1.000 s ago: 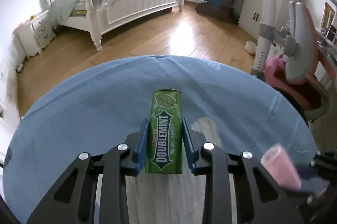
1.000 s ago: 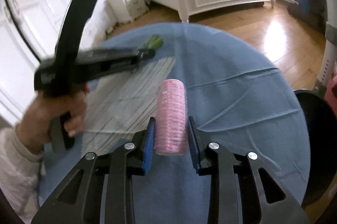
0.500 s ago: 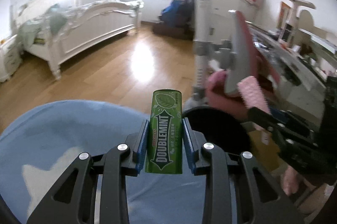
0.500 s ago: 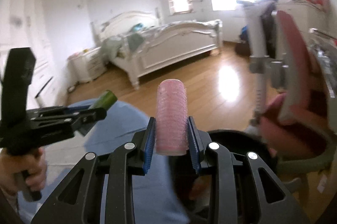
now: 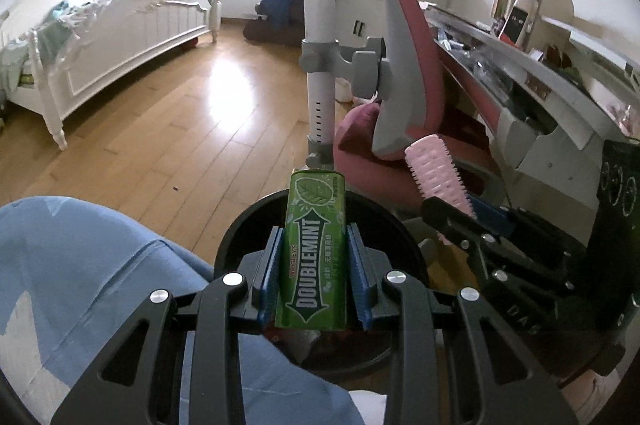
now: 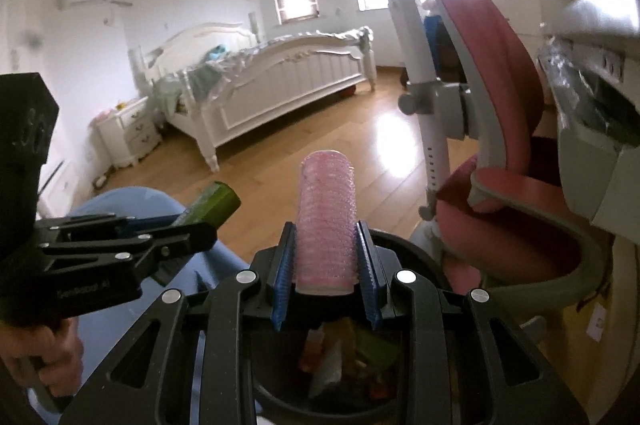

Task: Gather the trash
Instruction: 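Carry both items over the black bin and open both grippers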

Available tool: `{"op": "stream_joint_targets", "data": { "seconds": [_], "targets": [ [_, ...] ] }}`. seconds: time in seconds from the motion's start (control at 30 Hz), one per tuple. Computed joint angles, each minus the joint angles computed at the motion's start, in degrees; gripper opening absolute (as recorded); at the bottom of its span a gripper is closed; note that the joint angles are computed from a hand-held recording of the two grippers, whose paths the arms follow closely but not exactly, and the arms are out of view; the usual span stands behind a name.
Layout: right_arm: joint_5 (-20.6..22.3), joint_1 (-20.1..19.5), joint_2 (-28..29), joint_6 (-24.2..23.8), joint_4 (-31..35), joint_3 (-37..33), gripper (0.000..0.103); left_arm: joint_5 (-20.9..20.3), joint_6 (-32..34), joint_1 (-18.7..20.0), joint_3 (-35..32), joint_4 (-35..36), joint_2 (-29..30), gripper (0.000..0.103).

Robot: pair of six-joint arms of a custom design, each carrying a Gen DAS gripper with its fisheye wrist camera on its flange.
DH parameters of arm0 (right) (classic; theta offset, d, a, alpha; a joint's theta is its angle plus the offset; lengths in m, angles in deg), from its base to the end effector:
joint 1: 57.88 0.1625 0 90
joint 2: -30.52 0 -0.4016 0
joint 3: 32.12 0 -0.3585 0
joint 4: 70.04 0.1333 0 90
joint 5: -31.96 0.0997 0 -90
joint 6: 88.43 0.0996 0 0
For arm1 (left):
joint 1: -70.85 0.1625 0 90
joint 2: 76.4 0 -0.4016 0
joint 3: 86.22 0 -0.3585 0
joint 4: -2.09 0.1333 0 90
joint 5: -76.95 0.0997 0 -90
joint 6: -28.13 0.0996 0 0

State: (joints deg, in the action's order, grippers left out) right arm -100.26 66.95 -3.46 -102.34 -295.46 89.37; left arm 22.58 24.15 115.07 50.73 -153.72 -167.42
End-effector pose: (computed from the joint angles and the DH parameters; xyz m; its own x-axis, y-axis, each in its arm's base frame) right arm 0.3230 -0.3480 0.0533 -0.7745 -0.1455 0.6156 -0.5862 0.5308 -0.6120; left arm -0.1271 -0.3906 0.2642 -0.7539 0.3978 -0.5229 0.6231 0.6851 -0.3773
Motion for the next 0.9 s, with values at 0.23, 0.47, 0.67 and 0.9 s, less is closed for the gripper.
{"op": "stream_joint_targets", "data": {
  "seconds": [0.23,0.47,0.67,0.9],
  "targets": [
    [1.0,-1.7,-0.1,0.5,0.4,0.3,0.030,0.4,-0.1,0.2,-0.3,-0.4,2.4,0.031],
    [1.8,-3.2,-0.1,0.9,1.2,0.5,0.030,0.2,0.2,0.6,-1.1,-0.7,4.6,0.031],
    [1.5,-3.3,-0.4,2.7,3.6,0.1,0.031,0.7,0.3,1.3,-1.7,-1.1,5.7,0.032],
    [1.2,-3.7,-0.6,3.8,5.1,0.0,0.067,2.7,1.1,0.3,-1.0,-4.2,5.6,0.073]
  ]
}}
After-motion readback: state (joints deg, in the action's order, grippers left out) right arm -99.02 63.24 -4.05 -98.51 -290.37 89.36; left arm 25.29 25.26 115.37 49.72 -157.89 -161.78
